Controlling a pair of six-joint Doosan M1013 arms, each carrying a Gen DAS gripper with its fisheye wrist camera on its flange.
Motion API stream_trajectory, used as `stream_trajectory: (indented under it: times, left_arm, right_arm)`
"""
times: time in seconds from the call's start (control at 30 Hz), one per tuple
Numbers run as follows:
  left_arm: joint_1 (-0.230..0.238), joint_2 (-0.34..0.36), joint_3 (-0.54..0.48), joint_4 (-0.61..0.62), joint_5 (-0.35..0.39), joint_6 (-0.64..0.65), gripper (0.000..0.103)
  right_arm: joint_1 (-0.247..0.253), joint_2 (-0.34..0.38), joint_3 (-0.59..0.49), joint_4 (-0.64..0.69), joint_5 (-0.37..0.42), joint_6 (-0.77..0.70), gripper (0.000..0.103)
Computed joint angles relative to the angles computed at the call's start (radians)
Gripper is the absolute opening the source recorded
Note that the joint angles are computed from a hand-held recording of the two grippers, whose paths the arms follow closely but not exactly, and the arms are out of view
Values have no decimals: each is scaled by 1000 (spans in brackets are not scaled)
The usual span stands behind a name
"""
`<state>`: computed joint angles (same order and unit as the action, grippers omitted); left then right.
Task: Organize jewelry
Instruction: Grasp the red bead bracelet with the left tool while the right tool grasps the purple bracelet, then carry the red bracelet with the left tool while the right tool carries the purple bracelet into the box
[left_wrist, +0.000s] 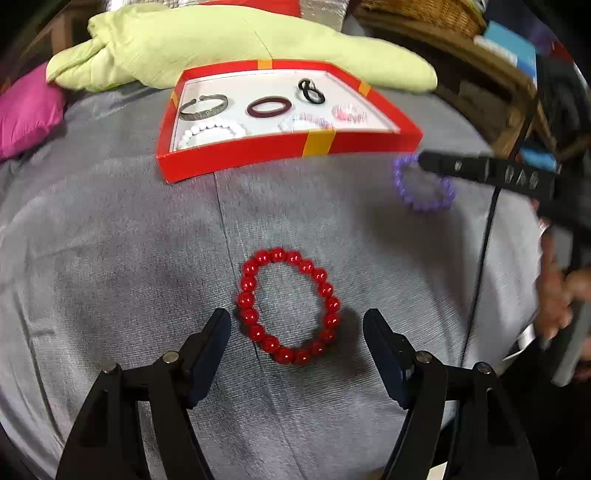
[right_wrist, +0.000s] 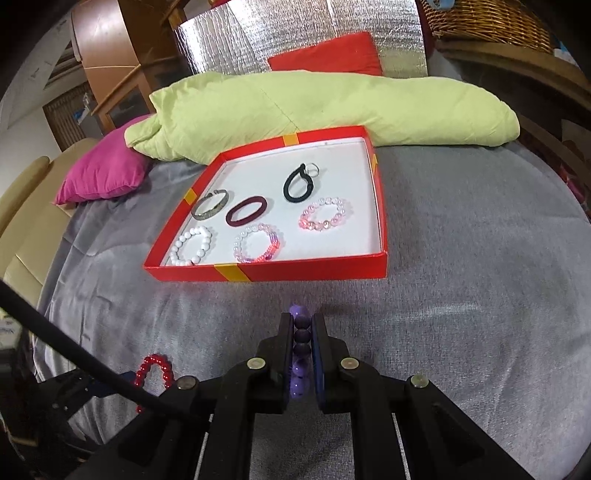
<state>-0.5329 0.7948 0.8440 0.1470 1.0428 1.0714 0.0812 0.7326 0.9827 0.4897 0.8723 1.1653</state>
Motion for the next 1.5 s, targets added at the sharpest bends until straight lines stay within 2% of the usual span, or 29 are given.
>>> stream_trajectory:
  times: [0.03,0.1,0.13,0.17,0.2,0.4,0.43,0.67,0.87,1.17,1.5]
  left_arm:
    - [-5,0,1,32,1,-5,75]
    - [-2,-12,22,37,-27,-26,56]
    - [2,-18,33,36,-41,-37,36]
    - [5,-24,42,42,-45,-47,25]
    - [8,-27,49,44,-48,-60,21]
    - [12,-43,76,85,-88,-106,16]
    - [13,-46,78,85,-99,-111,9]
    - [16,-58,94,111,-128,-144,9]
    - [13,-66,105,133,-140,-160,9]
    - [1,-91,123,217,-209,-195,9]
    - [-5,-72,61,325,-226,-219,9]
  right_arm:
    - [0,1,-1,-4,2,4,10]
    - [-1,1,-2,-5,4,10,10]
    - [-1,1,-1,-5,2,11,10]
    - [-1,1,-2,-8,1,13,10]
    - [-1,1,-3,-9,2,15,10]
    - [-2,-2,2,2,-3,10,10]
    - [-2,-4,3,4,-7,7,10]
    - [-6,-17,23,84,-29,-55,10]
    - [-5,-20,27,92,-32,-61,10]
    - [-13,-39,57,193,-74,-130,10]
    - [-16,-51,59,321,-117,-209,10]
